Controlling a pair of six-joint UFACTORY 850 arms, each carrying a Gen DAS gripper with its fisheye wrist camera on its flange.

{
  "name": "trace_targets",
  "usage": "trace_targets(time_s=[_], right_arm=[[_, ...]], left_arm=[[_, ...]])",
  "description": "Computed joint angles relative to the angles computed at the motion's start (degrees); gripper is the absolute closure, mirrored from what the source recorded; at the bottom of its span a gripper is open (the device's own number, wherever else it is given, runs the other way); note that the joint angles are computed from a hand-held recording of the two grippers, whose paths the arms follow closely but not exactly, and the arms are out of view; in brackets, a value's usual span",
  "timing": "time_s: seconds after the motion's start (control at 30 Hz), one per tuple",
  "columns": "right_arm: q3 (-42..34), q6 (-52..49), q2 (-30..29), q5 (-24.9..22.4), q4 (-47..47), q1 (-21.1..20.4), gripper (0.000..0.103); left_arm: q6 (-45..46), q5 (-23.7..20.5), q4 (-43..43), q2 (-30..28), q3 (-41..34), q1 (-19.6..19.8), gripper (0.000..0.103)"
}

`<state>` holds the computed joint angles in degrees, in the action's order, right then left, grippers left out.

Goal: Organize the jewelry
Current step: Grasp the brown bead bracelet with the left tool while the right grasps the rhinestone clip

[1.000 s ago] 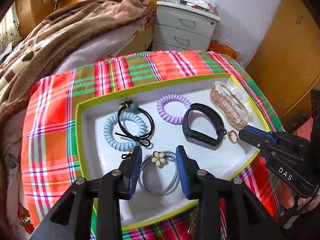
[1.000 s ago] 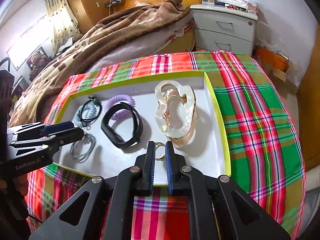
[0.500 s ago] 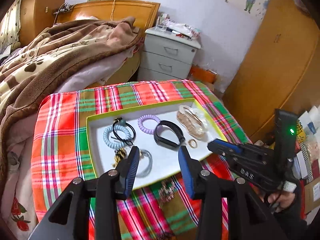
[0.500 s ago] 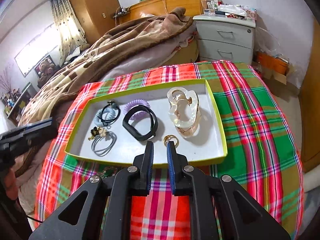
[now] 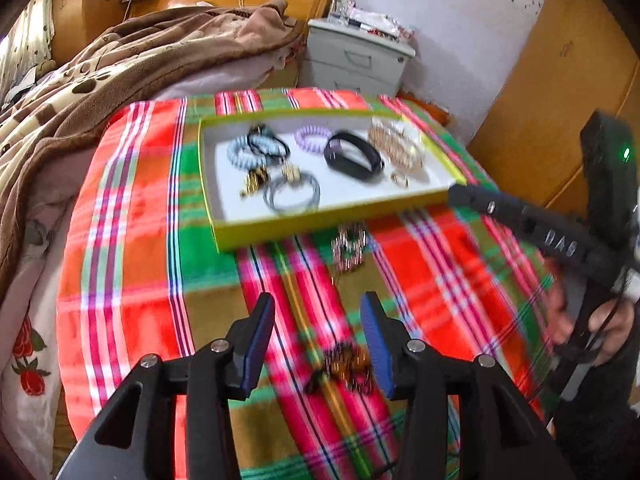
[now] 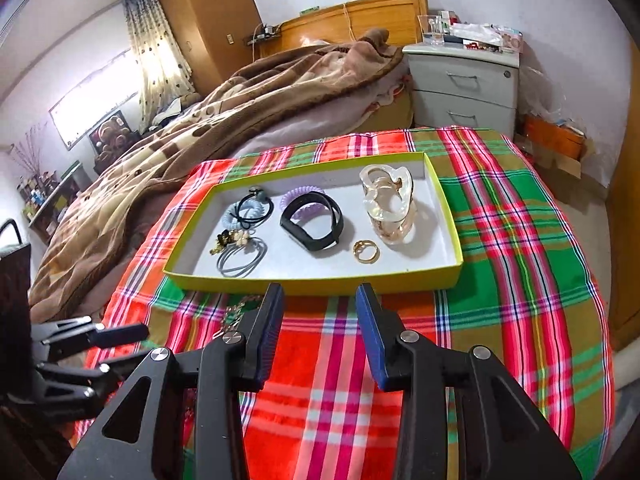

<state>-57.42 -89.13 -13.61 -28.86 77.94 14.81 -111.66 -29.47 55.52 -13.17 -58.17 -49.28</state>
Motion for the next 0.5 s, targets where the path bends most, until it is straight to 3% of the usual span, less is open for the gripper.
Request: trace_targets(time_s=[0.1,0.23,0.4,0.5], right_arm=[[1.04,-1.39,0.74,0.13,0.7,-0.07,0.064],[2.09,-2.38,1.54,0.48,1.54,0.04,0.064],[2.67,-2.41,1.93,1.19,1.11,0.49,0.064],[3.08,-2.41,2.1,1.88,1.28,1.06,0.064]], left_arm=[[-3.31,2.26,2.09,-0.27,0.8,-0.48,0.054],[-0.51,3.13,-0.66,-2.08,-0.35,-0.84,0.054],[1.07,2.16,-2.81,-4.06,-1.39,-1.1,0.054],[2.74,-0.84,-3.87,-4.66,-2.19,-2.0,0.055]])
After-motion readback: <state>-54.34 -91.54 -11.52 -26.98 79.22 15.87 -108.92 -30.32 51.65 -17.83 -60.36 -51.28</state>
